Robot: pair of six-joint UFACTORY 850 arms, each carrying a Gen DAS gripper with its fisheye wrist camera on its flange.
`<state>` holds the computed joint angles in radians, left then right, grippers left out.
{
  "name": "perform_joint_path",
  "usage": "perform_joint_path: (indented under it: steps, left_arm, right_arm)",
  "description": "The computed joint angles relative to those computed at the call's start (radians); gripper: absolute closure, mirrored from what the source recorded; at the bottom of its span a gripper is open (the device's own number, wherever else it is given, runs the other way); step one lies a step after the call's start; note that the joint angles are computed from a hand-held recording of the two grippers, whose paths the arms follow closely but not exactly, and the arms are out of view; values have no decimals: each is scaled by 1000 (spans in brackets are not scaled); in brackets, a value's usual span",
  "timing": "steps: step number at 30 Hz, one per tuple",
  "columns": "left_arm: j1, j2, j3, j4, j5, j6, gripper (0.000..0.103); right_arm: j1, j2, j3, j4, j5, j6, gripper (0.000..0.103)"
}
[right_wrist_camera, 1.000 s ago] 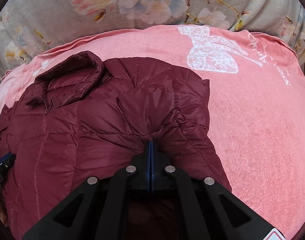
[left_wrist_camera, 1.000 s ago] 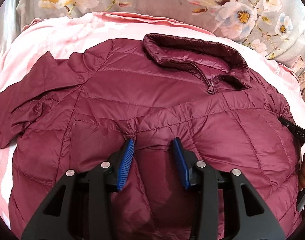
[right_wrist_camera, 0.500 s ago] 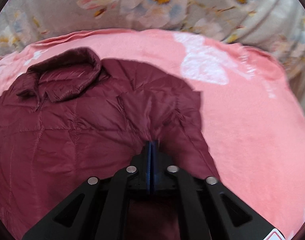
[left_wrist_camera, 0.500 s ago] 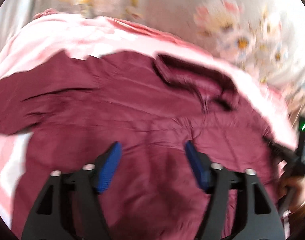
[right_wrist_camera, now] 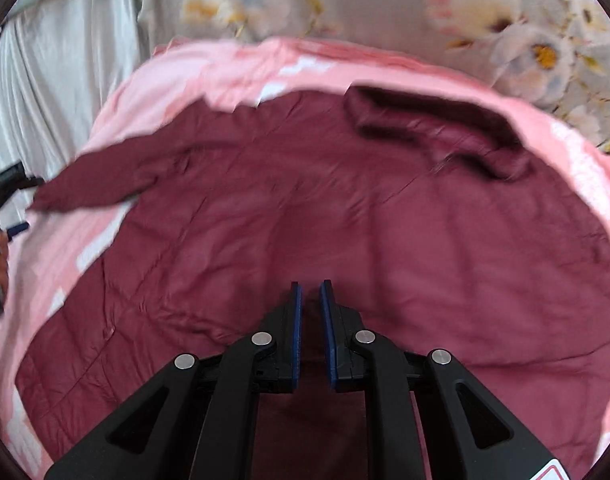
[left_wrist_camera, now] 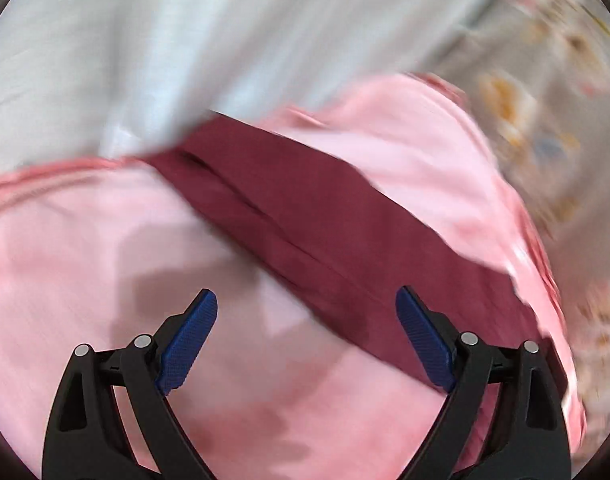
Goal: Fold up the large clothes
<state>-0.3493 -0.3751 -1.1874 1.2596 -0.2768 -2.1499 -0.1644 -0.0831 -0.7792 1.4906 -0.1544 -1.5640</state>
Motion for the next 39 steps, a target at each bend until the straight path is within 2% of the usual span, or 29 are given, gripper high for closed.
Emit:
perform_joint_path:
  steps: [2,3,5,7,8,9,10,11,12,13,16,17,19,20,24,27,29,33,35,36,39]
  left_arm:
    - [29,-9,0,-6,-2,-14,15]
    - [52,-13,2,17,33,-46,15]
    - [87,-25,-1,78,102,-129,16]
    - [102,-44,-14,185,141,-250,22]
    - [100,-53,-26,194,140,-249,34]
    - [101,-58,-36,166,148,-207,51]
    - [100,-59,-43,133,160,-158,63]
    - [100,-59,-50,110,178,-120,83]
    - [92,-56,-61,72,189,-64,95]
    - [81,-47,-67,76,183,-49,98]
    - [8,-15,-105,178,120,-30,101]
    - [-36,-6,-132,201,81,12,102]
    - [-96,-4,-183,201,57,99,102]
    - [-140,-4,-224,163,56,197,102]
    - [-274,-43,-373,-98,103,616,102]
    - [-361,-123,-494,-335,132,930,102]
    - [-410,-190,-577,-508,124,1139,102]
    - [-493,-351,-760,-907,34,1558,102]
    - [-509,-411,-817,-1108,-15,1760,102]
    - [-519,-449,-855,-1163,-48,1815,102]
    - [-543,-516,-898,-1188,-109,1828,102]
  right_arm:
    - [20,-16,3,10,34,-8,90]
    - [16,-21,4,54,29,-50,90]
    - [-4,-29,1,34,-8,-19,90]
    - [-23,-37,-3,46,-41,-26,92]
    - [-22,-36,-1,61,-42,-36,92]
    - [-21,-33,4,93,-40,-66,92]
    - [-13,-29,11,130,-31,-98,92]
    - [-7,-27,14,167,-20,-136,92]
    - [0,-24,18,215,-4,-187,92]
    - [8,-19,23,265,12,-240,92]
    - [25,-15,26,383,46,-363,92]
    - [26,-14,28,406,49,-387,92]
    - [19,-17,24,359,36,-339,92]
    - [9,-18,23,311,15,-286,92]
    - [-46,5,38,276,-71,-187,89]
    - [-134,50,74,226,-195,-73,84]
    - [-197,84,100,197,-239,-25,82]
    - [-325,137,137,147,-276,13,81]
    - [-384,153,148,119,-282,31,80]
    - [-415,157,152,102,-289,42,78]
    - [-487,159,162,70,-316,61,78]
